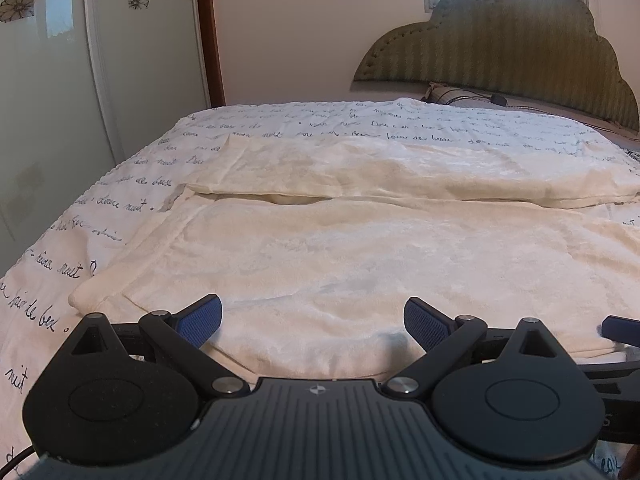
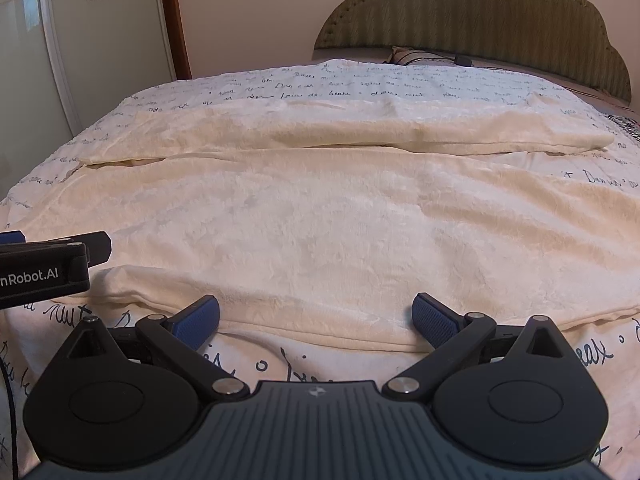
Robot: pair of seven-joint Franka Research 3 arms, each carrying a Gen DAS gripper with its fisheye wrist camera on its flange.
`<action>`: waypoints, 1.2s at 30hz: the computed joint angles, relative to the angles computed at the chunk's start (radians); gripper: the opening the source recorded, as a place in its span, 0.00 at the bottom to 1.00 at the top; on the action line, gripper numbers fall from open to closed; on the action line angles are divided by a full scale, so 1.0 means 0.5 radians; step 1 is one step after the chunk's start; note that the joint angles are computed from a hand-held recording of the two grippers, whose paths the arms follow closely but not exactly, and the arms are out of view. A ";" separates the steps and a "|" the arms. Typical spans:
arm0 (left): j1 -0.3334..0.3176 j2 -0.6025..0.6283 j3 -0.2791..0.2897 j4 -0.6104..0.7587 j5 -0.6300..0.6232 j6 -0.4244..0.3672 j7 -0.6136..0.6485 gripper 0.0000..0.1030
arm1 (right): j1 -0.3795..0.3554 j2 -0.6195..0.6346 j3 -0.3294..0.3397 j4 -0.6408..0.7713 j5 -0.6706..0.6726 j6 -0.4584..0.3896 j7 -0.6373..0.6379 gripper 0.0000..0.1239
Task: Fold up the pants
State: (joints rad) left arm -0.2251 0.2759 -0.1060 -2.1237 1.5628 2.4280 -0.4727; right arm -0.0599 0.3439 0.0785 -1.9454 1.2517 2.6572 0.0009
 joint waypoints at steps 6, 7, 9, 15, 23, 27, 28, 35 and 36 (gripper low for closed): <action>-0.019 0.012 -0.003 0.014 -0.024 -0.044 0.039 0.97 | 0.000 0.000 0.001 0.000 -0.002 0.002 0.003 0.83; -0.018 0.012 -0.002 0.014 -0.024 -0.038 0.039 0.97 | 0.001 0.000 0.001 0.000 -0.006 0.002 0.009 0.83; -0.019 0.012 -0.001 0.015 -0.027 -0.039 0.042 0.97 | 0.001 0.000 0.001 0.001 -0.007 0.002 0.008 0.83; -0.015 0.010 0.004 0.008 -0.004 -0.017 0.017 0.97 | 0.000 0.002 0.003 0.003 -0.007 0.003 0.008 0.83; -0.002 0.019 0.012 0.017 0.058 0.002 0.013 0.97 | -0.080 0.003 -0.005 0.065 -0.027 -0.283 -0.019 0.83; 0.033 0.022 0.029 0.037 0.107 0.043 -0.040 0.97 | -0.207 0.029 0.018 0.185 0.330 -0.624 -0.389 0.83; 0.046 0.026 0.036 0.049 0.112 0.058 -0.046 0.97 | -0.218 0.051 0.018 0.225 0.409 -0.685 -0.485 0.83; 0.133 0.093 0.094 0.177 0.235 0.120 -0.157 0.97 | -0.032 0.443 0.023 0.877 -0.082 -0.570 -0.268 0.83; 0.138 0.113 0.101 0.206 0.225 0.098 -0.148 0.97 | -0.026 0.503 0.054 0.965 -0.103 -0.529 -0.284 0.83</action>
